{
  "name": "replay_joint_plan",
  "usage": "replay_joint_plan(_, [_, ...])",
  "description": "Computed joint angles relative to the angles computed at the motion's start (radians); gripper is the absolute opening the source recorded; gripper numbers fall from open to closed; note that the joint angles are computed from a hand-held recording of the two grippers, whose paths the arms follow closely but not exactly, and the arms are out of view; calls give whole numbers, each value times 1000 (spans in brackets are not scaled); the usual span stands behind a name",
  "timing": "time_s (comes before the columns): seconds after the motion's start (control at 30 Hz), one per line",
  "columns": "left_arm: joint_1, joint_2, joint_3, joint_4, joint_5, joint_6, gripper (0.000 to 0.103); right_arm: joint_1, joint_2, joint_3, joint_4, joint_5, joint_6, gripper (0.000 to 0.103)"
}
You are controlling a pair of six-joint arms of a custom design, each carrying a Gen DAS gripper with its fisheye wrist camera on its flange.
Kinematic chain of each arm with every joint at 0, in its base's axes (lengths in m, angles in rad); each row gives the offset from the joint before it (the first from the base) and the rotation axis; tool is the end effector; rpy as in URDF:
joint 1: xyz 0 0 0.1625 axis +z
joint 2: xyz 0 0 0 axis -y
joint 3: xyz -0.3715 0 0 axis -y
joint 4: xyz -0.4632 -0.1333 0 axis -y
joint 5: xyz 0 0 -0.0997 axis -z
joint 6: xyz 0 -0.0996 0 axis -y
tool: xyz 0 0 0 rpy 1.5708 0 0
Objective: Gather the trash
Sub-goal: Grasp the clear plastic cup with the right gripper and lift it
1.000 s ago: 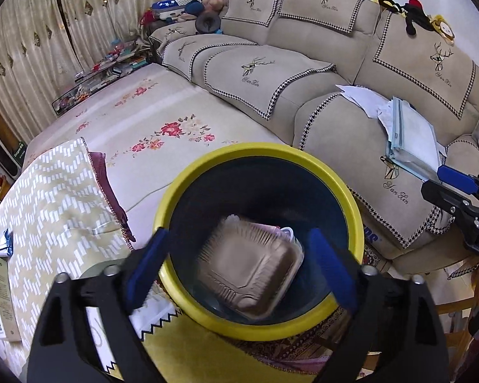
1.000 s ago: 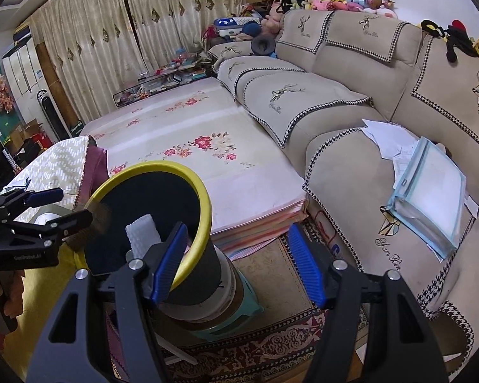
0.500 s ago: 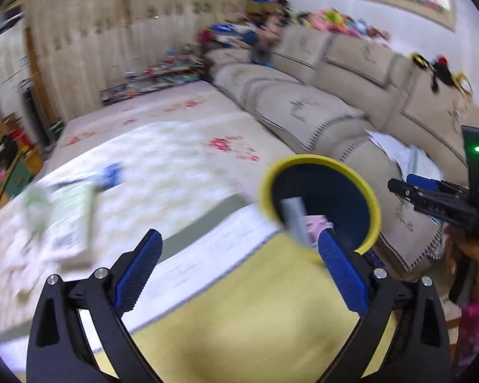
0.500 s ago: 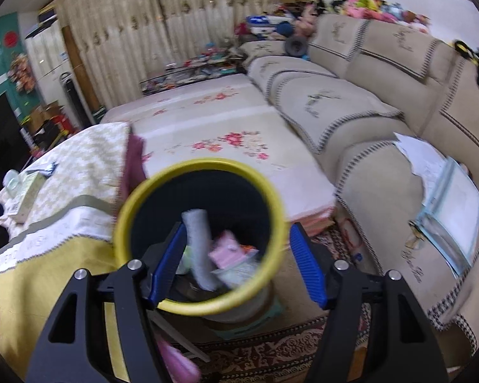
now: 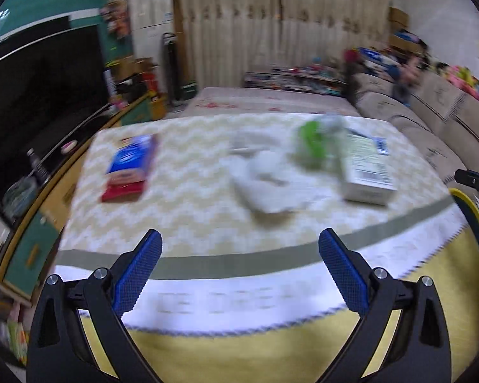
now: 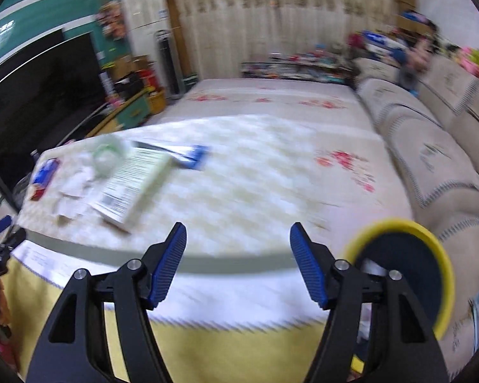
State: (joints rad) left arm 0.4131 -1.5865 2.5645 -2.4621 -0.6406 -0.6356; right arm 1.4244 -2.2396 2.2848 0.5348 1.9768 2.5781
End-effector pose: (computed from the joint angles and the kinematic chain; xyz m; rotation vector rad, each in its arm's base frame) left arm -0.2323 -0.3346 0.0818 0.6583 2.2654 -0.8608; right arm 0.0559 -0.2653 0.2995 0.2216 -2.2589 0.9816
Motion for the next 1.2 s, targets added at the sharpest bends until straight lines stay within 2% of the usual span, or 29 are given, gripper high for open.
replay_joint_plan(0.1, [29,-48,31,-30,17,12,97,122,204,-72,-30,19,27,64])
replay_joint_plan(0.2, [57,-47,34,-93,-31,53,97,200,374,-146,-61,31,5,64])
replay_joint_plan(0.3, [51,-42,36,-82,-46,61,97,233,504,-222,-55,13,-43,74])
replay_joint_plan(0.47, [25,-15,23,-50,-67,30,97,259,645,-315,-48,31,-163,76])
replay_joint_plan(0.6, [29,-35,31,-58,-64,20,97,243,719,-378,-21,19,-232,77])
replay_joint_plan(0.8, [52,-49,31,-76,-87,16,97,211,795,-446,51,-39,-278,77])
replay_joint_plan(1.0, [51,-49,34,-82,-90,23,97,192,839,-480,72,-53,-284,77])
replay_joint_plan(1.03, [51,-48,33,-84,-94,24,97,187,840,-478,69,-56,-286,72])
replay_joint_plan(1.07, [53,-47,32,-88,-97,28,97,179,839,-477,72,-65,-284,60])
replay_joint_plan(1.1, [53,-46,32,-90,-100,30,97,176,837,-474,71,-68,-279,55])
replay_joint_plan(1.2, [46,-46,34,-87,-98,25,97,155,810,-454,79,-130,-263,53])
